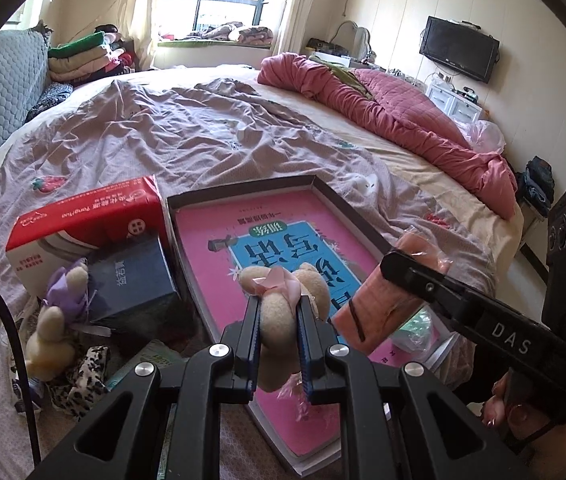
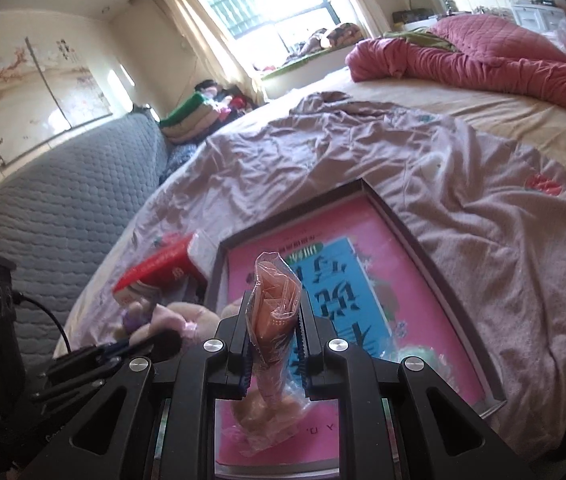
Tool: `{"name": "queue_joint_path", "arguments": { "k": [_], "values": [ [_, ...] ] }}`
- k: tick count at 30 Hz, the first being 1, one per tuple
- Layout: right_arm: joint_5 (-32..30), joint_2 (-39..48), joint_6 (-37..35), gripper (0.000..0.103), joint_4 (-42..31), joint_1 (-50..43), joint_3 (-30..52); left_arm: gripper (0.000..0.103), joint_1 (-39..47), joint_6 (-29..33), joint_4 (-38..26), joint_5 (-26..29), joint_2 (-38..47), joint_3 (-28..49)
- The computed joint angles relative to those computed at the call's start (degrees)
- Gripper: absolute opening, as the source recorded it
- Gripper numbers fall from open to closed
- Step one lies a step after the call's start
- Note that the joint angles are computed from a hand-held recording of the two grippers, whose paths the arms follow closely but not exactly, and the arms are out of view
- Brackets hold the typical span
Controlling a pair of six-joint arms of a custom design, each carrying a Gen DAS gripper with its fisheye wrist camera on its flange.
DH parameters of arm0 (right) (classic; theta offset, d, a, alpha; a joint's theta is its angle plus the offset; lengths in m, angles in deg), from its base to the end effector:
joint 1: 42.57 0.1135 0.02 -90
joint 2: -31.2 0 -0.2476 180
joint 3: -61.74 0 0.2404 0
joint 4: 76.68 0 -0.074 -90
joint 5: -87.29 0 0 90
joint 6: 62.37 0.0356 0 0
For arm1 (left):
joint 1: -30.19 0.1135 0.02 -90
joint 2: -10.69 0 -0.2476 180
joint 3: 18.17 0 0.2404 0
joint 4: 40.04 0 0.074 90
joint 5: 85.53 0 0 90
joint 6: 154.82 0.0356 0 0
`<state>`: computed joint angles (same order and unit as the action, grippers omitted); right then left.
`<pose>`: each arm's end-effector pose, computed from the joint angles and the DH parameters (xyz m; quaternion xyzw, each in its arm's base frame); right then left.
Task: Organize soft objects
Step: 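Carry the plush bunny with the left gripper while the right gripper carries the pink bag over the tray, then open the right gripper releasing the pink bag while the left gripper lowers and releases the bunny on the tray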
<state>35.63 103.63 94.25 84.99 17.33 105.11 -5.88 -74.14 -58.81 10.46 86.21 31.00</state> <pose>0.1316 0.1831 0.1578 0.1707 0.8715 0.1688 0.4276 0.2005 -0.1506 0.1690 0.2329 0.8934 -0.1916 0.3330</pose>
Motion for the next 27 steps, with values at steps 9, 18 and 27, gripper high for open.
{"name": "queue_joint_path", "arguments": {
  "k": [9,18,27],
  "values": [
    [-1.2,6.3,-1.4,0.020,-4.1,-3.5,3.1,0.017,0.2,0.3,1.7,0.5,3.1,-0.4],
    [-0.4,12.5,-3.9,0.024,-8.2,-6.1,7.3,0.017,0.6,0.8,2.5,1.1,7.3,0.2],
    [0.6,12.3,-0.6,0.034,-14.5,-6.2,7.2,0.017,-1.1,1.4,3.7,0.3,9.7,0.7]
  ]
}}
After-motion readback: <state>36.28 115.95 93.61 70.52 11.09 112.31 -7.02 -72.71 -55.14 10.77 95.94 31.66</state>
